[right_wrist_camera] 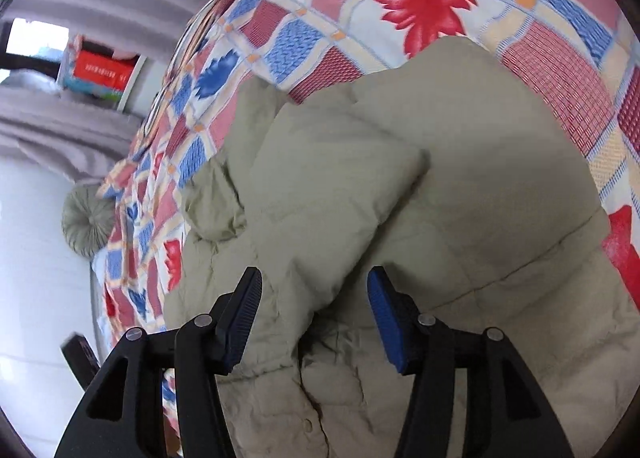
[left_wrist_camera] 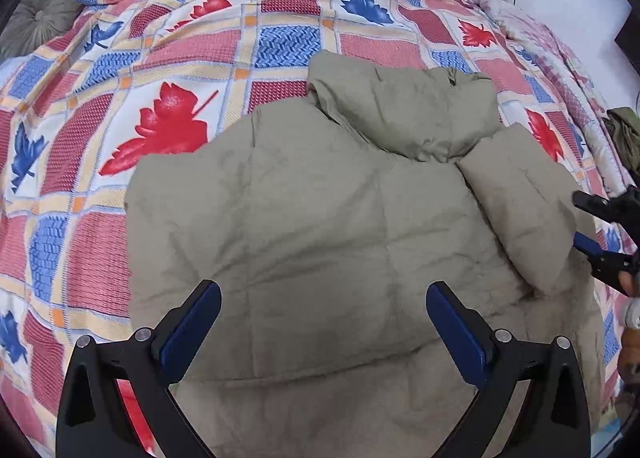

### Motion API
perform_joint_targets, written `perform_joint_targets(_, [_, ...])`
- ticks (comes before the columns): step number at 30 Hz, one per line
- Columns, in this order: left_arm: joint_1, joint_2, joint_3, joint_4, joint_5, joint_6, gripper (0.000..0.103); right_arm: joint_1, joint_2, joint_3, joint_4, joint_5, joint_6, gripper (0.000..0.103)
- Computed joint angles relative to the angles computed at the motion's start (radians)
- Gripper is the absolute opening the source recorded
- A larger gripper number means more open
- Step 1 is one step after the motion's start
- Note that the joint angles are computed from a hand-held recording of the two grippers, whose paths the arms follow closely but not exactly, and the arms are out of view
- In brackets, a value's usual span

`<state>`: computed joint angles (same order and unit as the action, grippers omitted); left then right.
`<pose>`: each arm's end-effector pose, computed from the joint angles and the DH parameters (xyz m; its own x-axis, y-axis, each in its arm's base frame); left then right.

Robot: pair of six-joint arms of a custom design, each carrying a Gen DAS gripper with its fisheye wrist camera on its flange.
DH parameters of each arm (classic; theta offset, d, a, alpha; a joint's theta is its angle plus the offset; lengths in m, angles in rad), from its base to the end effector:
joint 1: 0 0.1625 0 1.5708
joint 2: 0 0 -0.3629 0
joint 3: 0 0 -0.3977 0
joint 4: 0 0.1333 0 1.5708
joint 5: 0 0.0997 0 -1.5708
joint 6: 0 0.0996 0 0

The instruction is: Fold large clothes

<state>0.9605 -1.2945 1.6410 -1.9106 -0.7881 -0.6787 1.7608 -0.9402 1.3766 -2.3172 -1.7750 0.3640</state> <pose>-0.1612 -0.5856 0.3053 -0.8099 -0.1951 -0.5531 0.0830 0.8954 -0.4375 0.2431 -0.6652 0.2250 -0.9735 0.2169 0.0719 0.1784 0.9181 -0.3538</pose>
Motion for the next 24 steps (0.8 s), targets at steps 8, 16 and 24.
perform_joint_targets(8, [0.033, -0.099, 0.117, -0.271, -0.152, -0.003, 0.103, 0.073, 0.155, -0.164, 0.018, -0.003, -0.173, 0.012])
perform_joint_targets(16, [0.097, -0.134, 0.132, -0.475, -0.320, 0.006, 0.103, 0.208, 0.280, -0.218, 0.167, -0.112, -0.468, 0.016])
perform_joint_targets(24, [0.138, -0.047, 0.097, -0.492, -0.420, -0.009, 0.103, 0.181, 0.204, -0.119, 0.227, -0.094, -0.451, 0.063])
